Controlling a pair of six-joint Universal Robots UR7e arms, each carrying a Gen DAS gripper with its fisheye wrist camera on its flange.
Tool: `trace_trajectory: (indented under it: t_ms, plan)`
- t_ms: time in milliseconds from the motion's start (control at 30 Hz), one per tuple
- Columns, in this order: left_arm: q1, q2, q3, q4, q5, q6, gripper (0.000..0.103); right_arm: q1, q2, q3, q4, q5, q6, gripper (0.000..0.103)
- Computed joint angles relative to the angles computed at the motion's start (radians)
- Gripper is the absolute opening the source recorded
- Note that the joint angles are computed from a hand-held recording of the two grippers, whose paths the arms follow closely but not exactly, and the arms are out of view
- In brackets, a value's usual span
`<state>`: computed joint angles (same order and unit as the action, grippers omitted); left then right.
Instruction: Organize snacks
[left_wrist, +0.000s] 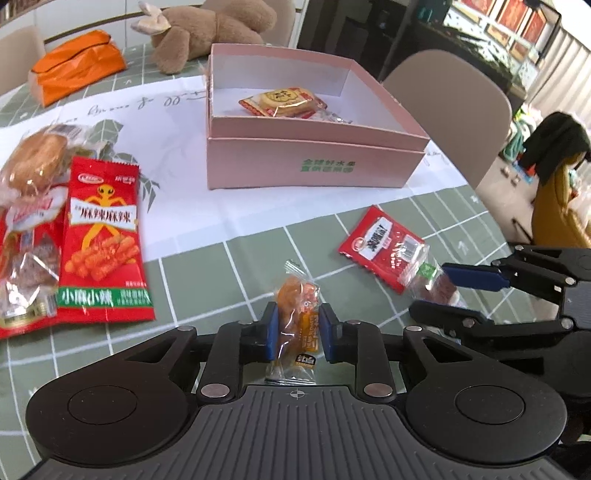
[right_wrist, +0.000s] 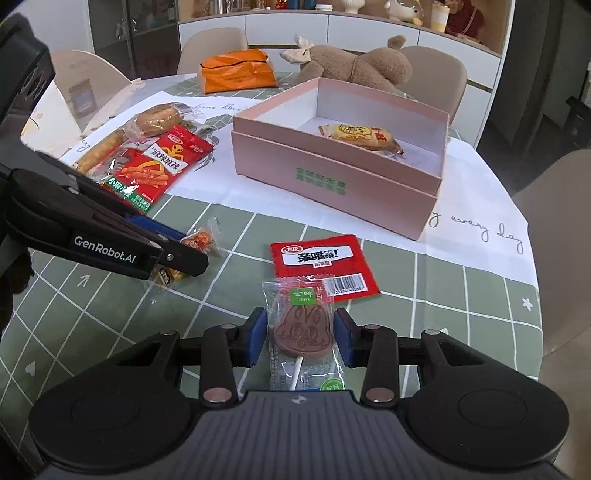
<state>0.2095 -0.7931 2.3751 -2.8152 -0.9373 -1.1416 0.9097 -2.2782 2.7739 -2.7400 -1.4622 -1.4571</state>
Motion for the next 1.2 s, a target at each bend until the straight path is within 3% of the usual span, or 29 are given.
trace_trajectory:
  t_ms: [133,233,300,367,433,500,533,567,600,667,733,833,967,1067,1200]
  plan:
    - [-0.045,-0.013,0.026,-0.027,0.001,-0.035,0.025,-0.012,-0.044,-0.014,0.056,0.024,-0.004,0.039]
    - [-0.06,-0.064,0.058,-0.143,0.024,-0.04,0.025,0.003,-0.059,-0.047,0.107,0.03,0.037,0.037]
    - [-0.055,-0.109,0.046,-0.197,0.083,0.043,0.025,0.028,-0.08,-0.114,0.226,0.075,0.095,0.037]
    - [-0.025,-0.143,0.007,-0.254,0.13,0.181,0.026,0.075,-0.081,-0.168,0.258,0.143,0.127,0.037]
    - [0.045,-0.156,-0.06,-0.34,0.121,0.34,0.03,0.181,-0.029,-0.213,0.171,0.171,0.187,0.037]
    - [0.139,-0.148,-0.136,-0.413,0.083,0.417,0.034,0.316,0.082,-0.263,0.029,0.143,0.284,0.039]
    - [0.18,-0.144,-0.168,-0.403,0.07,0.413,0.032,0.377,0.152,-0.292,-0.046,0.119,0.342,0.046]
    - [0.214,-0.14,-0.197,-0.371,0.071,0.395,0.032,0.412,0.208,-0.318,-0.087,0.112,0.379,0.062]
    - [0.237,-0.137,-0.213,-0.333,0.085,0.377,0.032,0.457,0.284,-0.353,-0.135,0.077,0.421,0.069]
    - [0.257,-0.135,-0.2,-0.31,0.1,0.362,0.032,0.516,0.402,-0.397,-0.234,-0.03,0.517,0.071]
    - [0.272,-0.135,-0.157,-0.337,0.067,0.36,0.032,0.511,0.442,-0.418,-0.234,-0.064,0.55,0.071]
    - [0.278,-0.132,-0.088,-0.348,0.048,0.299,0.032,0.432,0.426,-0.39,-0.201,-0.025,0.503,0.071]
    - [0.226,-0.154,0.011,-0.297,0.135,0.17,0.032,0.37,0.432,-0.316,-0.239,-0.085,0.408,0.071]
    - [0.169,-0.205,0.063,-0.153,0.223,0.035,0.032,0.325,0.425,-0.255,-0.237,-0.107,0.328,0.071]
    - [0.084,-0.325,0.124,0.166,0.297,-0.243,0.032,0.28,0.43,-0.181,-0.25,-0.153,0.246,0.072]
